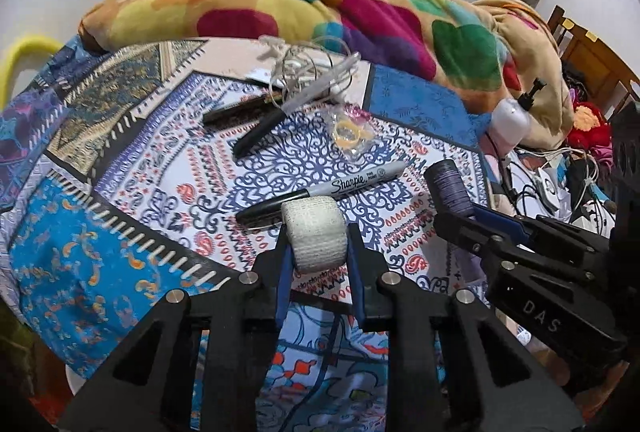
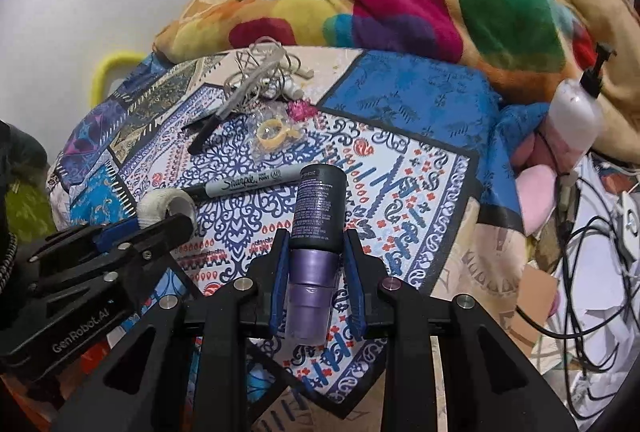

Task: Collect trash
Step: 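Carry the tape roll and purple can with both tools over the white bucket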

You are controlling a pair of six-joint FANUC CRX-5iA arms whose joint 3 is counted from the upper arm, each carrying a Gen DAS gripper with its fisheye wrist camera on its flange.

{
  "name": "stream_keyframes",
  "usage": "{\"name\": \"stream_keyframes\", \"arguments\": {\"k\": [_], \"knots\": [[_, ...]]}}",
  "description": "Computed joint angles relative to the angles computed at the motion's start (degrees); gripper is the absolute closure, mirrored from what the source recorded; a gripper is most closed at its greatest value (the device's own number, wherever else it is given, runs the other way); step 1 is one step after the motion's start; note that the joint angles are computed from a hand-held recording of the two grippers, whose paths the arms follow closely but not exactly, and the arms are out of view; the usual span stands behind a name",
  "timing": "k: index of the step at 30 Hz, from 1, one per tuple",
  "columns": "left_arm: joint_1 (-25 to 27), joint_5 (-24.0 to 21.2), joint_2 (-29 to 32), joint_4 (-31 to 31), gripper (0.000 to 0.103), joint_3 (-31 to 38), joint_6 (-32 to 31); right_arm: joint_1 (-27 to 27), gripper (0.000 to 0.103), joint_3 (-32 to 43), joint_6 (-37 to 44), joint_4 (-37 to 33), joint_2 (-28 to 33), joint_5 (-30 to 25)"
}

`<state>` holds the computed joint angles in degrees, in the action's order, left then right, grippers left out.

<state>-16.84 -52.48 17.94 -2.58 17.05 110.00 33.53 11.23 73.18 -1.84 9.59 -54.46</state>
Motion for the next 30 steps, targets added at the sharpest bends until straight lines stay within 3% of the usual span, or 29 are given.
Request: {"name": "stream_keyframes", "arguments": {"k": [7, 15, 30], "knots": [[1.26, 0.95, -5.61, 0.9, 0.079, -3.33, -0.69, 3.43, 0.079, -1.35, -3.15, 4.88, -3.47, 0.68], [1.46, -0.44, -14.97, -4.33, 0.079, -6.78, 1.89, 8.31, 0.079, -1.43, -5.66, 9.43, -6.82, 1.39], [2.89, -3.93, -33.89, -11.54, 0.079, -15.27, 3.54, 22.14, 0.079, -3.29, -12.56, 22.01, -12.85, 1.56]]}}
